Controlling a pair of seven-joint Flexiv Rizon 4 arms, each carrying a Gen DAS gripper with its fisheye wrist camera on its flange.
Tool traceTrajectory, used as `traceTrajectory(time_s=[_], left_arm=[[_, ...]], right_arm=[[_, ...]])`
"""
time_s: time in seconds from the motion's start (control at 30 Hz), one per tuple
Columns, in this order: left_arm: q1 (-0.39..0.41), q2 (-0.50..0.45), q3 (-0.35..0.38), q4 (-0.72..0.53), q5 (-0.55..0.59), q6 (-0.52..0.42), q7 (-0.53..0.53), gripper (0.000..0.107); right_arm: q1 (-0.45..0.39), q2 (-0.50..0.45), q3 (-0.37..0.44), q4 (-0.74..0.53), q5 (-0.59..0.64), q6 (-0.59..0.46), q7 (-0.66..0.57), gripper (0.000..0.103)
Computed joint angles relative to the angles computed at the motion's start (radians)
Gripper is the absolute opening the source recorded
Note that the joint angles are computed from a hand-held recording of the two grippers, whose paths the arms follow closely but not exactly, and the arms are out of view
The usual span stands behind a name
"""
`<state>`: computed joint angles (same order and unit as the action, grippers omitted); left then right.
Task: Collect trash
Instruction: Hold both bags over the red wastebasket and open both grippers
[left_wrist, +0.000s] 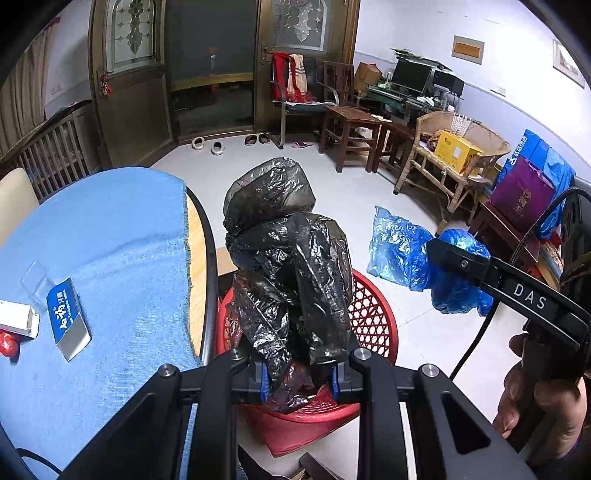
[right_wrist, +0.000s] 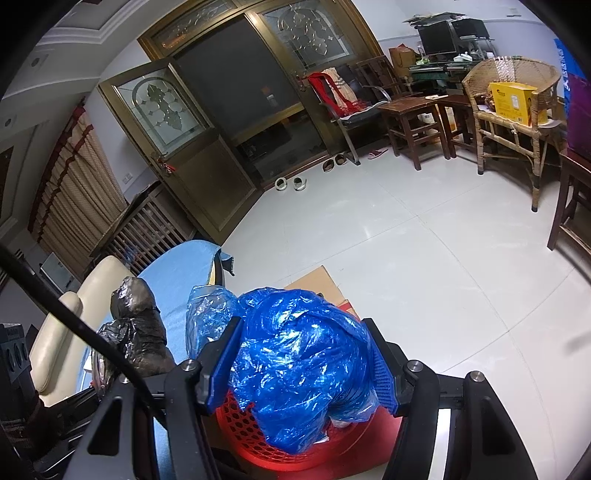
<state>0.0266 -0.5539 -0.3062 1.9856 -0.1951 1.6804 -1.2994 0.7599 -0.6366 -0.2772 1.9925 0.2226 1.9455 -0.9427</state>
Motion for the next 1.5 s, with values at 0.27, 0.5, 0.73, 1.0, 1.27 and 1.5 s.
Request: traceTrajectory(time_s=[0.27,0.5,0.73,1.0,1.27,1.5], left_arm=[[-0.095,-0.016,0.084,-0.052,-0.014,-0.042,-0.024,0.024],[-0.146,-0.037,0.140,-0.091,-0.019,-0.079,-0.033,0.024],[-0.210,-0.055,0.214,-0.115,-0.014,-0.098,-0.073,0.024],[-0.235,-0.086,0.244,-0.159,-0.004,-0.125,-0.106,0.024],[-0.237,-0.111,0.252,-0.178,0.003,-0.136,-0.124,0.024],[-0.257,-0.141,0.274,-0.223,0.009,-0.179,-0.146,0.024]], right_arm=[[-0.036,-0.010,0.032,-0.010,-0.013,0.003,0.000,0.066],[-0.072,-0.030,0.066,-0.030,-0.035,-0.001,0.010,0.066],[-0.110,-0.054,0.100,-0.055,-0.063,-0.011,0.034,0.066],[-0.133,-0.084,0.112,-0.104,-0.115,-0.045,0.057,0.066],[-0.160,-0.124,0.123,-0.161,-0.164,-0.097,0.099,0.068],[-0.212,-0.167,0.157,-0.232,-0.246,-0.189,0.175,0.083]])
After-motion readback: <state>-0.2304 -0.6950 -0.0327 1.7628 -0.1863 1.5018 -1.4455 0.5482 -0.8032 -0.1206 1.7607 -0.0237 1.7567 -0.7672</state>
